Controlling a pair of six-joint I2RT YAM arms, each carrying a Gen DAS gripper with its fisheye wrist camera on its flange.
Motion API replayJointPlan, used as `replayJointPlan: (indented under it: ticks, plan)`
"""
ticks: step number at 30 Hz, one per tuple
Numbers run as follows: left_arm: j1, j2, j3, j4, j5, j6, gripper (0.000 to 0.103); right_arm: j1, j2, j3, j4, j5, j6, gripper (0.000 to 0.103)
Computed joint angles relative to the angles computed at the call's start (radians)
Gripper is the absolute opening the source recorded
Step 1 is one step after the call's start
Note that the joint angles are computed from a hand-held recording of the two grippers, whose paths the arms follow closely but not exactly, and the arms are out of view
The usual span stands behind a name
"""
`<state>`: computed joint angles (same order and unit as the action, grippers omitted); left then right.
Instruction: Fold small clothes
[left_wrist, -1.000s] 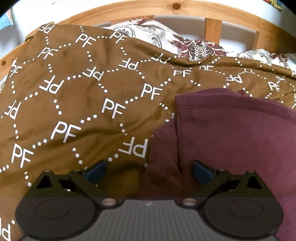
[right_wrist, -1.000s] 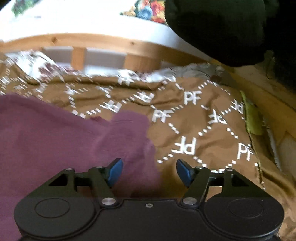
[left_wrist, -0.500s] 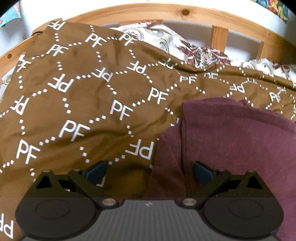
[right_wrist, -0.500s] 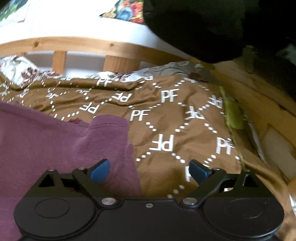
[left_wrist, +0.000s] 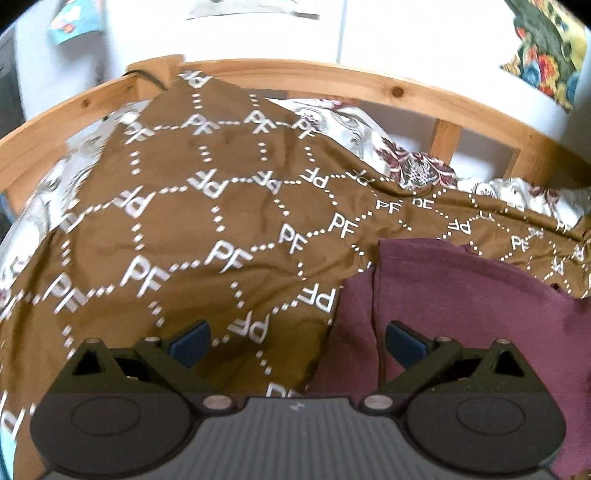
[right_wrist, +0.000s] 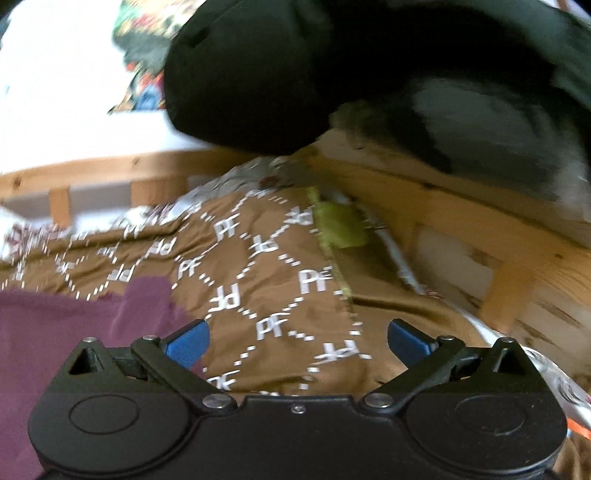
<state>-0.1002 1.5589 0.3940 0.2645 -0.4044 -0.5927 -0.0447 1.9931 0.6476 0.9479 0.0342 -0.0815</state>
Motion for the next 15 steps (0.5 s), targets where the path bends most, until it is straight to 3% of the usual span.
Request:
replayJointPlan:
  ticks: [8,15]
  plan:
    - [0.026,-0.233,-0.150,-0.105,0.023,-0.133,0.102,-0.044,-0.083,-0.171,0.180,-0.075,0.054,0.102]
    - [-0.065,-0.225,-0.146,-0.166,-0.022,-0.165,0.102,0.043,-0.113,-0.263,0.240,-0.133,-0.021,0.102]
